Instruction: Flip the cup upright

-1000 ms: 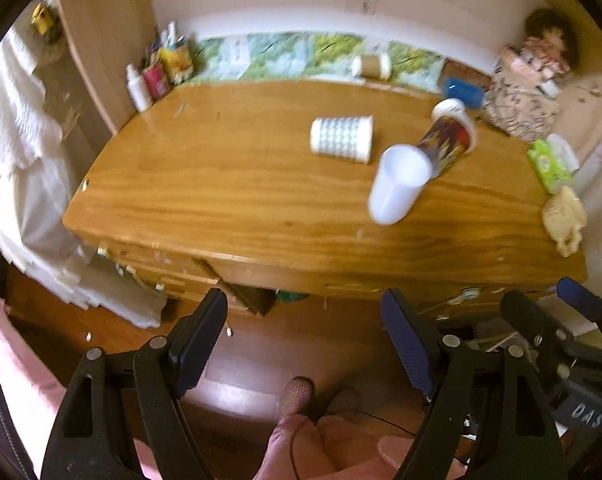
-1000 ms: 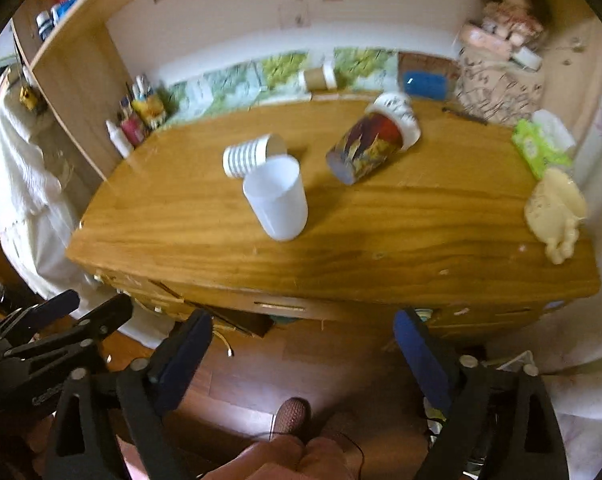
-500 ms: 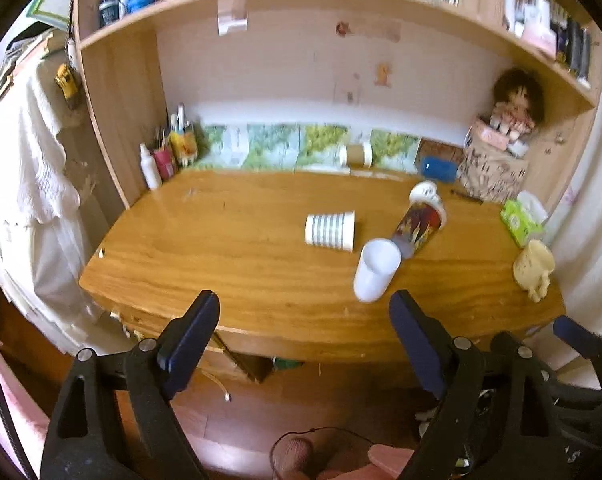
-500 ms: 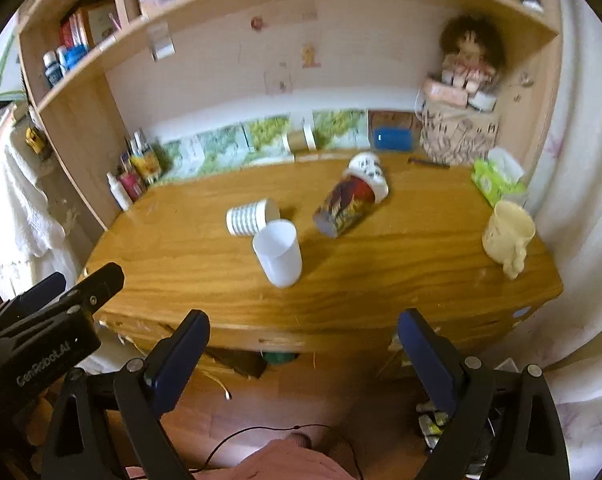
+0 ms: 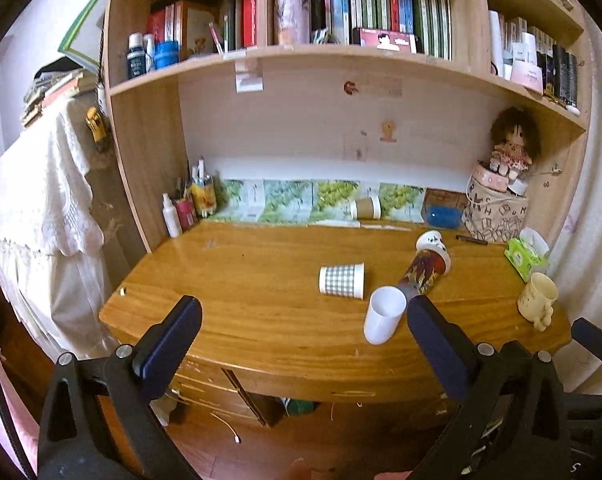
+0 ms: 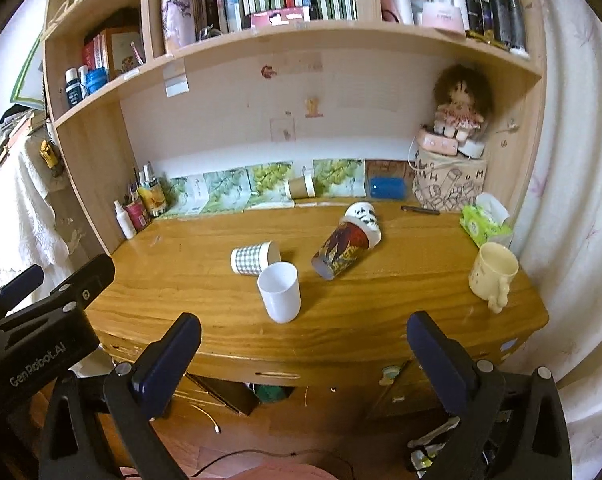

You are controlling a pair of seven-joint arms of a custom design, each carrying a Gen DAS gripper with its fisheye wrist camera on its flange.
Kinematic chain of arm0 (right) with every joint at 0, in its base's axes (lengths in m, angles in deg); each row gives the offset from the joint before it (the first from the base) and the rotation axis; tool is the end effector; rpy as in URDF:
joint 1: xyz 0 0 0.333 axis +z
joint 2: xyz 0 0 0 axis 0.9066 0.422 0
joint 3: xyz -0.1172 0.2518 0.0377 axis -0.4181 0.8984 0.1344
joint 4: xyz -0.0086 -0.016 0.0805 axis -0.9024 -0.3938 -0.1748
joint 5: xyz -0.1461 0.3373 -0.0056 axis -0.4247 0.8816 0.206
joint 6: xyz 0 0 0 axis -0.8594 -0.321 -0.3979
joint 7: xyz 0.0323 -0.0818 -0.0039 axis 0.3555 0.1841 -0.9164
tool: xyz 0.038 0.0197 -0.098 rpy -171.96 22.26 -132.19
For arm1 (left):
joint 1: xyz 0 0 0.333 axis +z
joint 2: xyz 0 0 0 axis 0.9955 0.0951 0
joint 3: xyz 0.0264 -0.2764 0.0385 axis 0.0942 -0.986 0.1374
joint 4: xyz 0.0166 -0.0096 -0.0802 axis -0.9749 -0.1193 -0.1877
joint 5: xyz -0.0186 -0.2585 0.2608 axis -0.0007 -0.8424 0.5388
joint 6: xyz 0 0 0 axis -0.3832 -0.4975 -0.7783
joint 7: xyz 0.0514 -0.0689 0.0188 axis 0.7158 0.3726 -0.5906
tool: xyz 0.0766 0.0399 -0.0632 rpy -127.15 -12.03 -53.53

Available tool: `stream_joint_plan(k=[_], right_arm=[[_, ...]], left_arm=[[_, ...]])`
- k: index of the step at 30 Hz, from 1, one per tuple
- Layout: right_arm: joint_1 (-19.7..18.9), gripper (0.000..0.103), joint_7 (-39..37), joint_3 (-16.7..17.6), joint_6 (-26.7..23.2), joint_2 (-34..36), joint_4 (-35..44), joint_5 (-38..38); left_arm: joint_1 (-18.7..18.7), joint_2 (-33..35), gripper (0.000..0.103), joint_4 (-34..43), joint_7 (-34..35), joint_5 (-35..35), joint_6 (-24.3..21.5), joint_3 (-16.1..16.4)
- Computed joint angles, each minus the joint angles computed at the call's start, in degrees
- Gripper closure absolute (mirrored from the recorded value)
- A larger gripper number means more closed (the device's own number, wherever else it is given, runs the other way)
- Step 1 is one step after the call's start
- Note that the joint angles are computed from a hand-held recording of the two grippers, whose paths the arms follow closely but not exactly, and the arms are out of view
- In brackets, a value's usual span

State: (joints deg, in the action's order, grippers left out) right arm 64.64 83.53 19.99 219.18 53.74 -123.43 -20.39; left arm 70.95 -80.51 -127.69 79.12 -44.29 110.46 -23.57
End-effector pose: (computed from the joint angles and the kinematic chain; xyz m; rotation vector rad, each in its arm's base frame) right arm 0.4358 0.0850 0.6156 -1.2240 2.1203 -0.9527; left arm 0.5307 -0.2693 0.6195 -1.2950 1.9752 -1.0719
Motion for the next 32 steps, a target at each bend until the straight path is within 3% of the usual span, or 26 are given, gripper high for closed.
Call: stream_joint_plan(k=[4, 22, 32], right_arm=[[-0.32, 0.000, 0.46, 0.17, 0.25, -0.41, -0.31, -0.67], [-0.20, 0.000, -0.73, -0.52, -1.30, 0.08, 0.38, 0.07], [-0.01, 0.000, -0.53, -0.13, -3.00, 0.37, 0.77, -0.59]], left_arm=[[-0.11, -0.08, 0.000, -0.31, -1.89, 2.79, 1.05, 0.09], [-0.87, 1.43, 0.000, 1.82, -1.60, 1.79, -1.87, -0.08], [-0.58, 2.15, 0.000, 2.78, 3.29, -4.98, -4.18, -0.49]])
